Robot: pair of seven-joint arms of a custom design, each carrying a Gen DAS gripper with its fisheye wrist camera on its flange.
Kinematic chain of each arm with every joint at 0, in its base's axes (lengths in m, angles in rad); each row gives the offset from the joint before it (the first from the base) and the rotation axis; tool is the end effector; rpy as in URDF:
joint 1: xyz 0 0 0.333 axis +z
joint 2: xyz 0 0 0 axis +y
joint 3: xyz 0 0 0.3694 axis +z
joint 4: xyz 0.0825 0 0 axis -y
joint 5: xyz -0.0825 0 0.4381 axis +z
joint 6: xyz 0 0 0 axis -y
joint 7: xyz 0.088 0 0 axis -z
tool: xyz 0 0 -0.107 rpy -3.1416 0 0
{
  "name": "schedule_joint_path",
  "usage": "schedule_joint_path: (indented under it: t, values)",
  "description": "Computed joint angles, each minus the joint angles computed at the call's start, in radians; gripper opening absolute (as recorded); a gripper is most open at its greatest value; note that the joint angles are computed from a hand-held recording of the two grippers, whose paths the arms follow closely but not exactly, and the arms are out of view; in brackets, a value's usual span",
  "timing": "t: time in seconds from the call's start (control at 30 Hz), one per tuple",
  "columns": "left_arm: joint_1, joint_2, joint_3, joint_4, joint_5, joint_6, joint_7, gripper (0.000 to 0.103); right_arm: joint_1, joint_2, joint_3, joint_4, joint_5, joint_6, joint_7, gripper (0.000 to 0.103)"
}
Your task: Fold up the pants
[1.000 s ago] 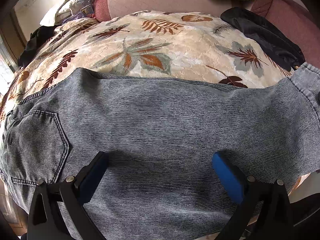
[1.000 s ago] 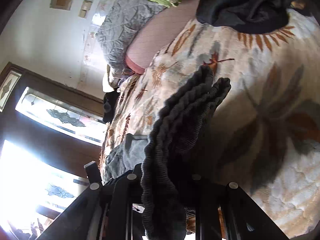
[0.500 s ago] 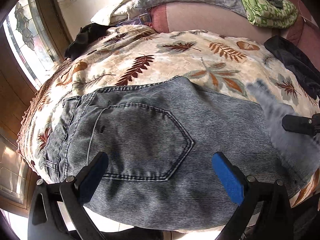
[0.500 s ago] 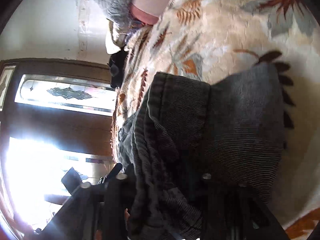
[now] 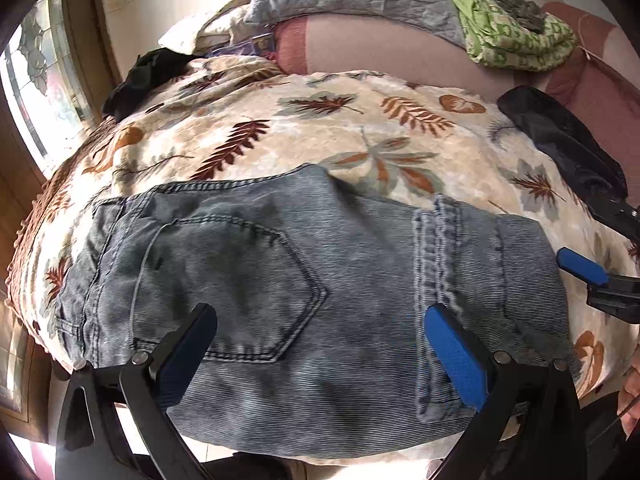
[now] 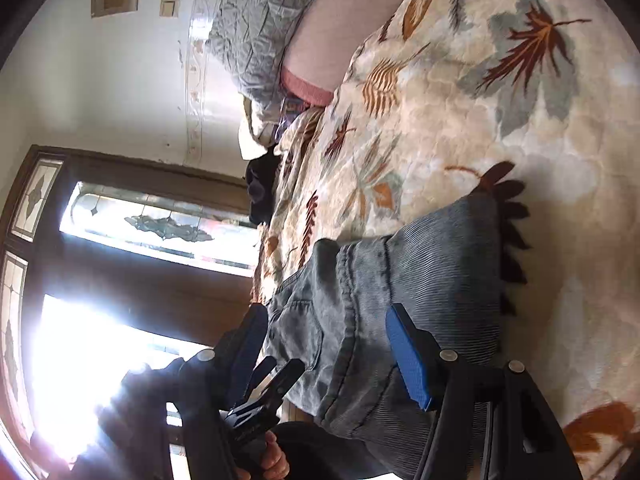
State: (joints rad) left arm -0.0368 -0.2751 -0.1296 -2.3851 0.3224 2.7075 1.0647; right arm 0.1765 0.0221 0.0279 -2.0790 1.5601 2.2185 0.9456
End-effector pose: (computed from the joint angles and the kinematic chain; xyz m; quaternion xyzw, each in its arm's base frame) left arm 0.5201 -0.1024 0.5146 -0.6985 0.6436 -0.2045 0.2368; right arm 0.6068 0.1586 0.4816 -0.5198 0.6212 0.2833 0.5136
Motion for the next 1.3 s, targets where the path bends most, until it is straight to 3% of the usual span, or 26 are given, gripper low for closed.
schedule_joint_path:
  t: [0.17, 0.27, 0.37, 0.47, 0.57, 0.6, 0.67, 0.8, 0.93, 0.97, 1.03, 1.2, 1.3]
  values:
    - [-0.024, 0.049, -0.049, 0.047, 0.061, -0.010, 0.006, 0.103, -0.015, 0.015, -0.008, 0.011, -0.005, 0.010, 0.027, 0.065]
    - [-0.056, 0.075, -0.044, 0.058, 0.042, -0.030, 0.050, 0.103, -0.018, 0.030, -0.005, 0.027, -0.005, 0.006, 0.027, 0.065]
    - [-0.083, 0.106, -0.041, 0.065, 0.007, -0.094, 0.119, 0.103, -0.007, 0.068, 0.008, 0.060, -0.112, 0.055, 0.120, 0.065]
    - [-0.092, 0.087, -0.019, -0.001, -0.073, -0.001, 0.108, 0.103, -0.013, 0.102, 0.017, 0.078, -0.193, 0.047, 0.199, 0.064]
    - [-0.129, 0.082, 0.026, 0.005, -0.233, -0.029, 0.235, 0.103, -0.021, 0.072, 0.022, 0.065, -0.205, 0.046, 0.154, 0.065]
    - [-0.132, 0.077, 0.032, 0.009, -0.266, -0.044, 0.268, 0.103, -0.030, 0.063, 0.020, 0.059, -0.168, 0.003, 0.114, 0.065]
    - [-0.104, 0.050, 0.018, -0.007, -0.245, -0.036, 0.233, 0.103, -0.044, 0.045, 0.012, 0.043, -0.107, -0.096, 0.033, 0.065]
    - [-0.059, -0.026, 0.022, -0.054, -0.212, -0.002, 0.179, 0.103, -0.048, 0.015, -0.005, 0.023, -0.127, -0.255, -0.051, 0.065]
    - [0.034, -0.101, 0.010, -0.070, -0.075, -0.017, 0.088, 0.103, -0.028, 0.064, 0.004, 0.076, -0.352, -0.389, 0.016, 0.065]
    - [0.058, -0.122, 0.014, -0.074, -0.047, -0.016, 0.070, 0.103, -0.016, 0.072, 0.011, 0.080, -0.415, -0.377, 0.049, 0.064]
    - [0.115, -0.167, 0.023, -0.081, 0.006, -0.017, 0.025, 0.103, -0.010, 0.052, 0.018, 0.070, -0.420, -0.346, 0.011, 0.064]
    - [0.281, -0.249, 0.044, -0.084, 0.136, -0.065, -0.102, 0.103, 0.004, -0.020, 0.016, 0.022, -0.292, -0.236, -0.123, 0.064]
    - [0.344, -0.275, 0.089, -0.106, 0.164, -0.079, -0.144, 0.103, 0.029, -0.039, 0.020, 0.016, -0.225, -0.158, -0.182, 0.065]
